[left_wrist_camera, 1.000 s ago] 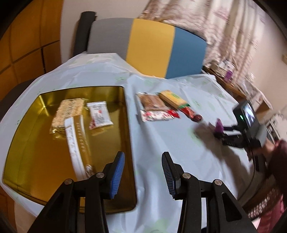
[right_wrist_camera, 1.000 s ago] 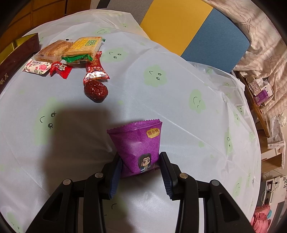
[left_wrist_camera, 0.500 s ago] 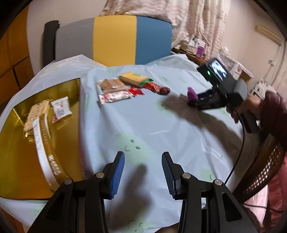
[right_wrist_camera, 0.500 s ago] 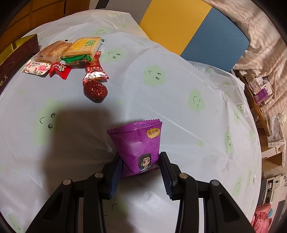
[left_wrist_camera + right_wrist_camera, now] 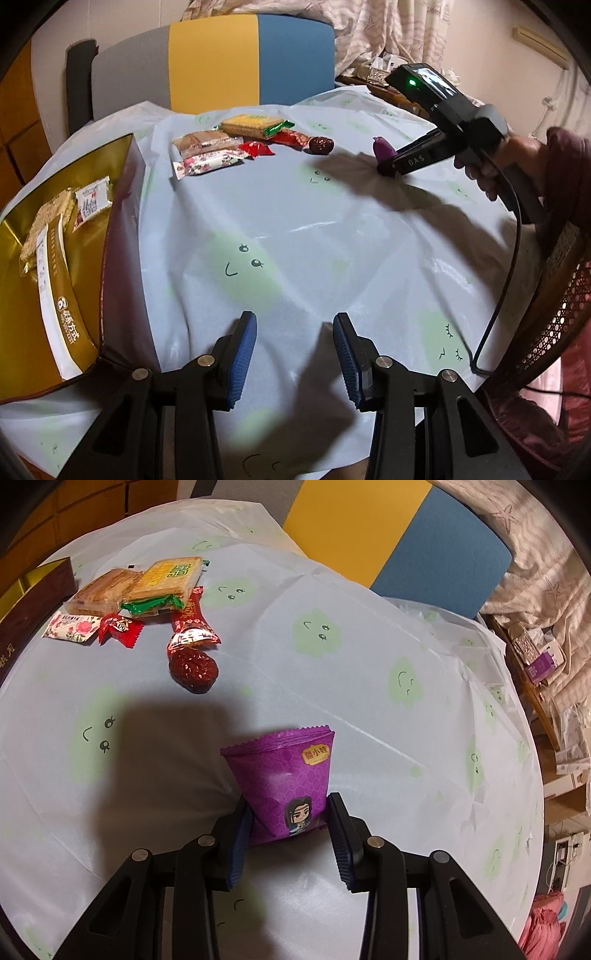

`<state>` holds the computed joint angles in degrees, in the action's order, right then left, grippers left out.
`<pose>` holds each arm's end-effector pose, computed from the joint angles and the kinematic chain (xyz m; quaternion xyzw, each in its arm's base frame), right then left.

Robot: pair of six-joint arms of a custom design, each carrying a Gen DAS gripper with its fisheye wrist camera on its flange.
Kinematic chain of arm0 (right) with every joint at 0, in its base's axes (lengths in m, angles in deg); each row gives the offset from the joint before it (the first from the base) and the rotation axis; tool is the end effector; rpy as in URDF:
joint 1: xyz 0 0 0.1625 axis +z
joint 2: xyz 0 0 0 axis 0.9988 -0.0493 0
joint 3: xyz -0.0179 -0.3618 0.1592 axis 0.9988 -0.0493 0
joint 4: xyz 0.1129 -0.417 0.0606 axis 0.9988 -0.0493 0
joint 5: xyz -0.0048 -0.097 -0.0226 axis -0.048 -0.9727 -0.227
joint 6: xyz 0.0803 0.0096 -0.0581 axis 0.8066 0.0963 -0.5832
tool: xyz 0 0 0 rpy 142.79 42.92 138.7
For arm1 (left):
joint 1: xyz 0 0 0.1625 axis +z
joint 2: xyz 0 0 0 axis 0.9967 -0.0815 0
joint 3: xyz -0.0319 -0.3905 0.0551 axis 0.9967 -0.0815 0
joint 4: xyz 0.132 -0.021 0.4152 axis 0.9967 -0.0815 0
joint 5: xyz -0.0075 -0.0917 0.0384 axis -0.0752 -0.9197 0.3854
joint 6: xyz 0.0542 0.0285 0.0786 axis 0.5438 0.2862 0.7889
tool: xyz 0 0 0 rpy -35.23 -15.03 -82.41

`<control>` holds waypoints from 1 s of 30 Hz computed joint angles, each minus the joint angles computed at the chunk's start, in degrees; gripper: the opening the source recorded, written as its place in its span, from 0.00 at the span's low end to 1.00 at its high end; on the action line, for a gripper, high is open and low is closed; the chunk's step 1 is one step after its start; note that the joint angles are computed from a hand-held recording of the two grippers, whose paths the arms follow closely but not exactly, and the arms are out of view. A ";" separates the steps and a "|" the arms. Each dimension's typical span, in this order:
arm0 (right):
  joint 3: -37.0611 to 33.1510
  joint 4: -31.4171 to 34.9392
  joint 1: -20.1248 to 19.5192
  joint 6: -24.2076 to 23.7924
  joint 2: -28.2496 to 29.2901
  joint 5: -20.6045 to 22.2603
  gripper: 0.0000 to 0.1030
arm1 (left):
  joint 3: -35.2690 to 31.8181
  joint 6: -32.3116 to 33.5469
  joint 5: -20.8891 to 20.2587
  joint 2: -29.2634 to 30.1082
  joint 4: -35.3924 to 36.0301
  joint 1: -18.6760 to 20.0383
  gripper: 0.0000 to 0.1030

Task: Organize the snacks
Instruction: 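Withdraw the left tool from the tin while the right keeps holding the purple packet, then carry the purple packet into the gold tin and open the right tool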

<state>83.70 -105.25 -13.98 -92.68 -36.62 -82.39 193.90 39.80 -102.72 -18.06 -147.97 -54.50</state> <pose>-0.1074 -0.6486 0.2559 0.3567 -0.8253 0.0876 0.4289 -0.2972 -0.4161 -0.1565 0.1996 0.8977 -0.2610 0.2936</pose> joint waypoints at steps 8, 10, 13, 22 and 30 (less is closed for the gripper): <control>-2.19 8.59 1.01 8.33 -0.68 -2.47 0.38 | 1.03 2.49 -0.44 1.08 -6.31 0.31 0.47; -1.43 8.85 1.14 8.29 -1.07 -2.52 0.38 | 1.28 3.18 -0.46 1.40 -8.07 0.37 0.48; 0.39 8.18 1.20 8.14 -1.93 -1.68 0.38 | 1.63 3.68 -0.44 1.64 -9.65 0.27 0.48; 6.38 16.95 3.89 10.16 -7.28 5.67 0.38 | 2.45 3.98 -0.93 2.11 -13.79 0.38 0.48; 9.97 29.32 10.25 9.85 -9.59 13.29 0.38 | 2.86 4.30 -1.22 2.46 -16.08 0.39 0.48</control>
